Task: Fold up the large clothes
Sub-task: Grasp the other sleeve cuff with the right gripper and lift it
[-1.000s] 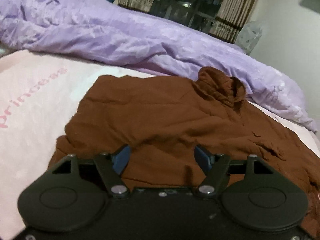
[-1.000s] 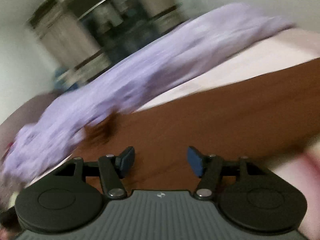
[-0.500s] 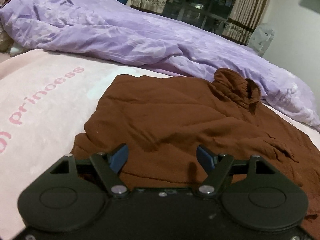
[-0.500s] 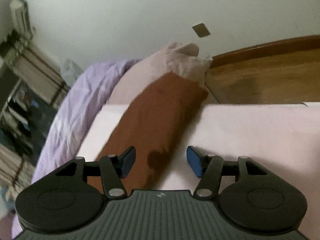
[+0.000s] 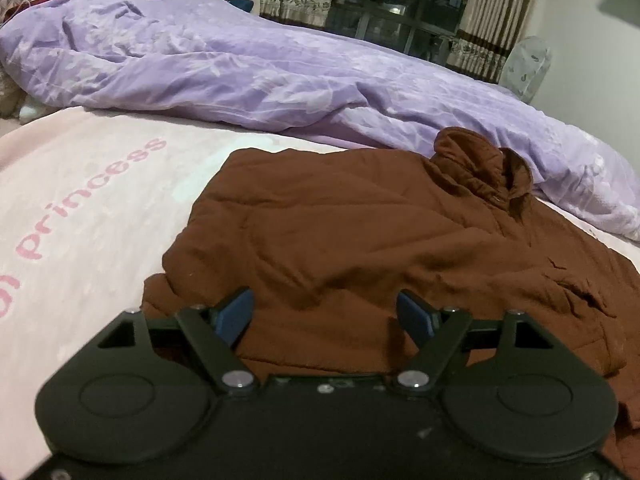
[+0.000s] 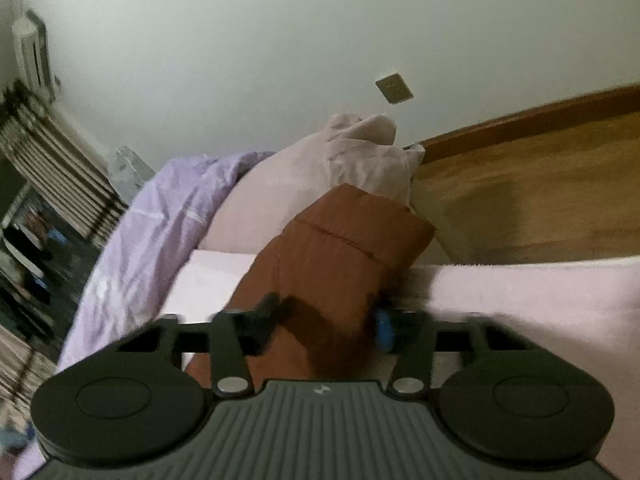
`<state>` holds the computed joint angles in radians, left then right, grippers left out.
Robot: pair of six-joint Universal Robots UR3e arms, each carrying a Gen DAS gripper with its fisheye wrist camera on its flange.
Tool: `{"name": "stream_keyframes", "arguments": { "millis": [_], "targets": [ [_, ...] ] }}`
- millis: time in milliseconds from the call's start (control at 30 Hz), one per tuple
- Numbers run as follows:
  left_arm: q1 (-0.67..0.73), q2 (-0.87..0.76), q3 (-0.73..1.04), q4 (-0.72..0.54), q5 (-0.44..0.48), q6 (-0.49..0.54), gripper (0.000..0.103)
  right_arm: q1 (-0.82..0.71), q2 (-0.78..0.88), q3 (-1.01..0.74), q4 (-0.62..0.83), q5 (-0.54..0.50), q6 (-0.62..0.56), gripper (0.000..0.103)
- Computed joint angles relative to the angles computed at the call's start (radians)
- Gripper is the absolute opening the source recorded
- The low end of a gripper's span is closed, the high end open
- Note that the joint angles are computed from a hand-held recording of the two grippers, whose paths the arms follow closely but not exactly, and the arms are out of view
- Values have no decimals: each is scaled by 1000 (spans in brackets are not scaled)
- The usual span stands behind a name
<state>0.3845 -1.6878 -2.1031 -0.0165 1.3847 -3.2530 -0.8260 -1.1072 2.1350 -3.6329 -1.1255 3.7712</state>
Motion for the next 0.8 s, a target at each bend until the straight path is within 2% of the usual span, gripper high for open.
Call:
{"name": "stream_keyframes", "arguments": {
  "millis": [33,133,233,367,500,633,700,767,800],
  "targets": [
    [-1,0,0,0,1,1,80,8,-12,-6,22,-11,-17,30],
    [-1,3,-1,0,0,3,80,37,-57,-8,26,-51,-43,17],
    [9,10,-2,-8,-15,1,80,90,-136,-17,28,-81,-78,13],
    [20,18,2,-19,-35,-7,80,216,-235,-66,37,-102,-107,13],
    [36,33,-10,-19,-62,-12,80,452,-255,-193,46,-159,-151,13],
    [49,50,-24,-22,-81,-18,80,736,-158,-378,56,-195,-244,13],
    [61,63,-35,-22,-100,-19,80,874,-66,-496,93,-175,-285,15],
    [78,77,-44,-21,-125,-20,80,978,34,-615,167,-129,-313,20],
    [90,87,-52,-20,-143,-19,80,1027,84,-669,207,-127,-330,28]
  ]
}}
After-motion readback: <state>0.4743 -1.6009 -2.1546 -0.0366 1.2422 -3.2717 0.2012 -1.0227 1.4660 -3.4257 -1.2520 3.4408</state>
